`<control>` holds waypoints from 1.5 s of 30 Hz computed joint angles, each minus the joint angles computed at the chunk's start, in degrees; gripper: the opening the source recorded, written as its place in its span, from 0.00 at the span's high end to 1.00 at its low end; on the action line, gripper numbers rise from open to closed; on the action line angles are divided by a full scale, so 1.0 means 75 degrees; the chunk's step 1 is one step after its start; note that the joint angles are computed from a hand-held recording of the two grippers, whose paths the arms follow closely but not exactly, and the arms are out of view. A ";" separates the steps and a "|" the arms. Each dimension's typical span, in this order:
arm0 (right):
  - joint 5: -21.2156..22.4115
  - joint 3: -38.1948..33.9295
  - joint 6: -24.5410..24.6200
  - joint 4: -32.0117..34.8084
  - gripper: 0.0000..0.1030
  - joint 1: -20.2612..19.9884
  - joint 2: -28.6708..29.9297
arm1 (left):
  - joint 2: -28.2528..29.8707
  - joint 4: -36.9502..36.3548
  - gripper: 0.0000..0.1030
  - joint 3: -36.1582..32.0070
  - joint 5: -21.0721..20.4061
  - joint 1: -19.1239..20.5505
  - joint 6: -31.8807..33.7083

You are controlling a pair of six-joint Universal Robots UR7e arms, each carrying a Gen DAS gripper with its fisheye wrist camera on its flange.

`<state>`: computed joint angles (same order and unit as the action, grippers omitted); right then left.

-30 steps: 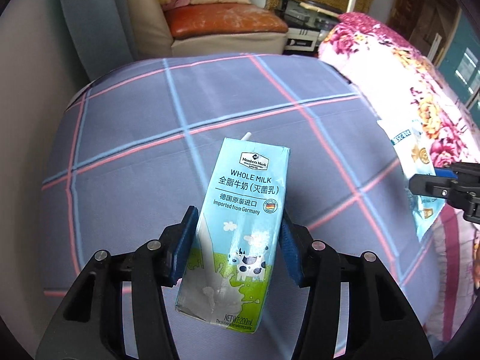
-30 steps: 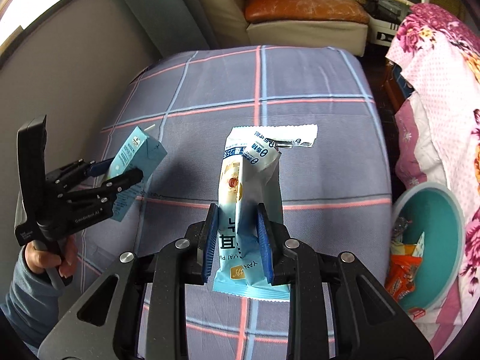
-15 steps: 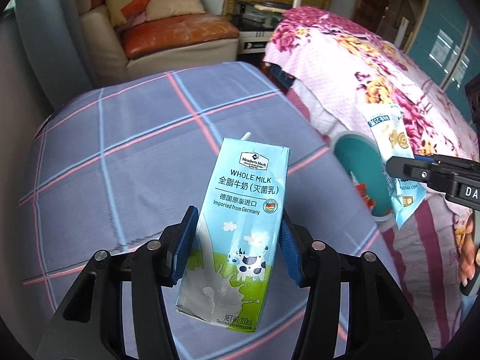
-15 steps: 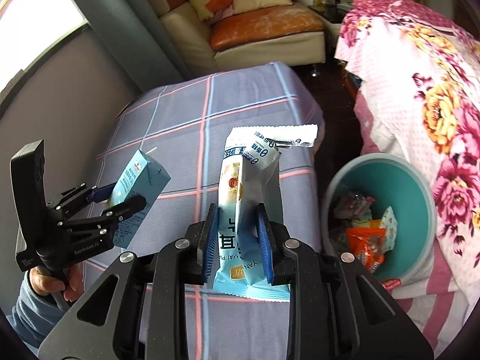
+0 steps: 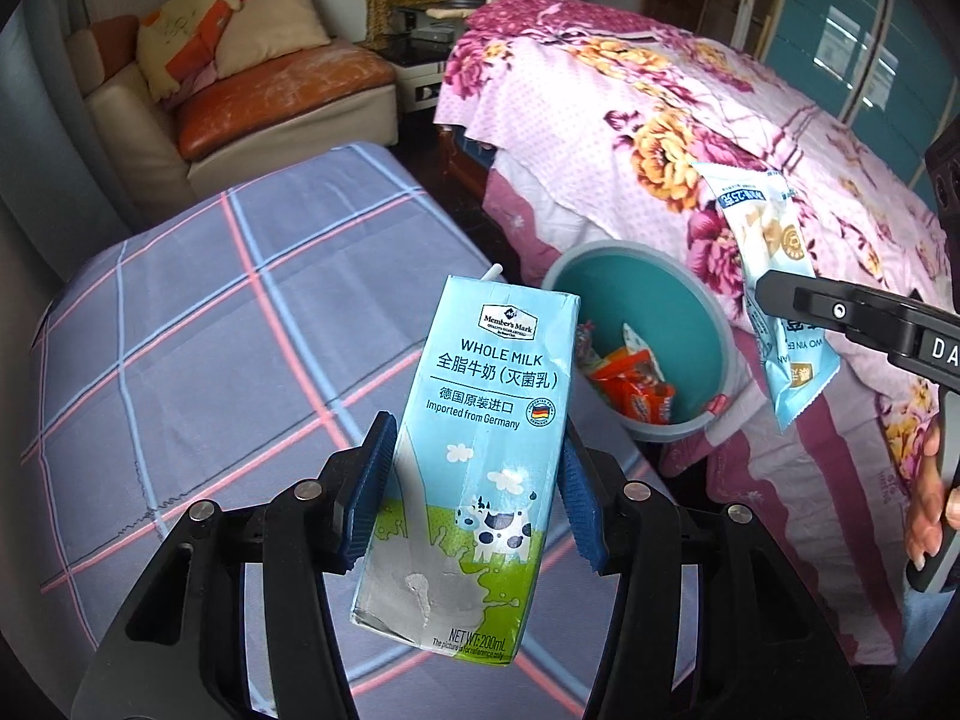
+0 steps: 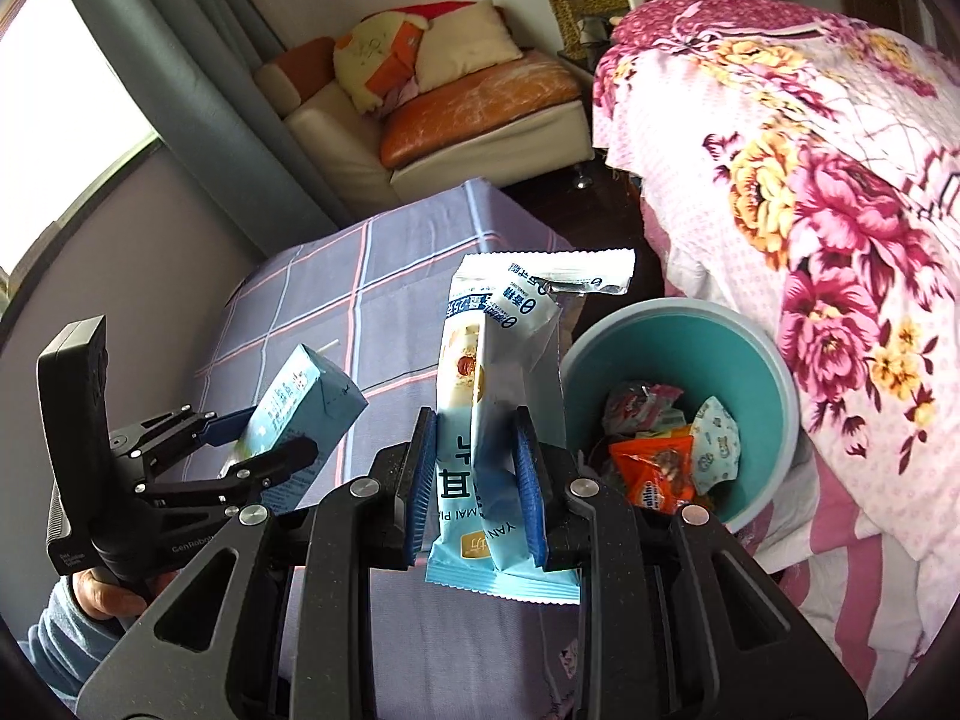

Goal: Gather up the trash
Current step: 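Carry the milk carton and light-blue wrapper over the teal bin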

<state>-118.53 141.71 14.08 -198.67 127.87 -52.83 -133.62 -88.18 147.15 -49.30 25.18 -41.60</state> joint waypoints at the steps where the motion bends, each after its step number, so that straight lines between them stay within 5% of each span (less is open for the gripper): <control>1: 0.0011 0.0110 -0.0006 -0.0125 0.76 -0.0036 -0.0057 | 0.0058 -0.0010 0.48 0.0027 -0.0034 -0.0086 -0.0066; 8: -0.0037 0.0961 -0.0185 -0.0921 0.76 -0.0418 -0.0738 | 0.0918 -0.0748 0.48 0.0272 -0.0338 -0.0568 -0.0345; 18: 0.0038 0.1579 -0.0526 -0.1354 0.76 -0.1066 -0.1479 | 0.2409 -0.2510 0.48 0.0370 -0.0482 -0.0606 0.0032; 45: 0.0143 0.0930 -0.1247 -0.0549 0.75 -0.2269 -0.1443 | 0.5465 -0.6966 0.48 0.0032 -0.0654 0.1241 0.1834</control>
